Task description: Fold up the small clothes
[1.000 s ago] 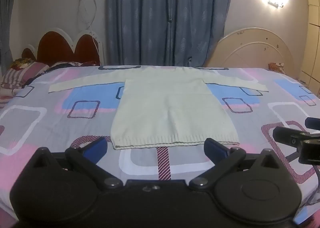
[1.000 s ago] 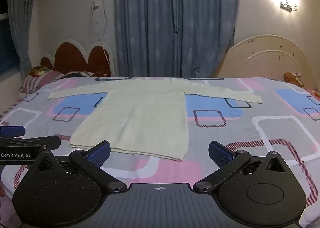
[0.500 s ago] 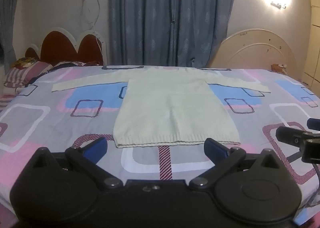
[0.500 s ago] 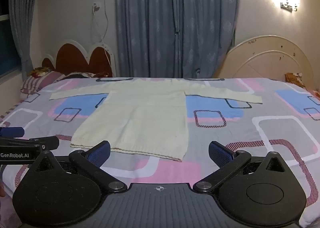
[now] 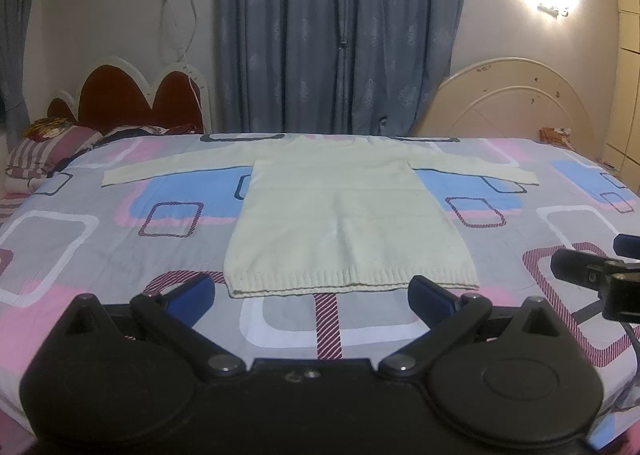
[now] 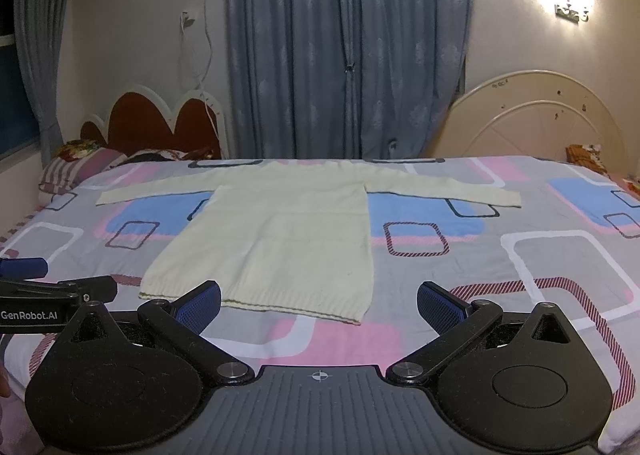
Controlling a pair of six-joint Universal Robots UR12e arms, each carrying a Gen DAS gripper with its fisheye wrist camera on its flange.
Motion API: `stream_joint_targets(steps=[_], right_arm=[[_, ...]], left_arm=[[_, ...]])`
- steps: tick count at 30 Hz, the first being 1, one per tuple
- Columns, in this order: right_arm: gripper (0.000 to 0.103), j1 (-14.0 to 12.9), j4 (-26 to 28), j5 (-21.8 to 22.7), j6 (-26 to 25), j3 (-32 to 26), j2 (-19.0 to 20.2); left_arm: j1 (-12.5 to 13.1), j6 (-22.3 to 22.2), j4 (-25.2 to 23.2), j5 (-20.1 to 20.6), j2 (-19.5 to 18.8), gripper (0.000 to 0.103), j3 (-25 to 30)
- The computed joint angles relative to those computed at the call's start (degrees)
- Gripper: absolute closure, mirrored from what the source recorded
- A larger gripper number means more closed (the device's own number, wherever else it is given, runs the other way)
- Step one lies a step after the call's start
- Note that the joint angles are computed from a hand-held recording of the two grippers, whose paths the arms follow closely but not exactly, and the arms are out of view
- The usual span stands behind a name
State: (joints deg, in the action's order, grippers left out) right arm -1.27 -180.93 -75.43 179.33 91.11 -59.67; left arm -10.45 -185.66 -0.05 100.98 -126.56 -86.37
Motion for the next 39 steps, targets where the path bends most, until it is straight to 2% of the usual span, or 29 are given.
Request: stream_joint_targets(steps=[39], right_arm=[[0.0,-0.01,-0.74,0.62,0.08,0.48,-0.18]], left_arm=[[-0.21,0.18,-0.19,0.92,0.1,0.0,-0.11]])
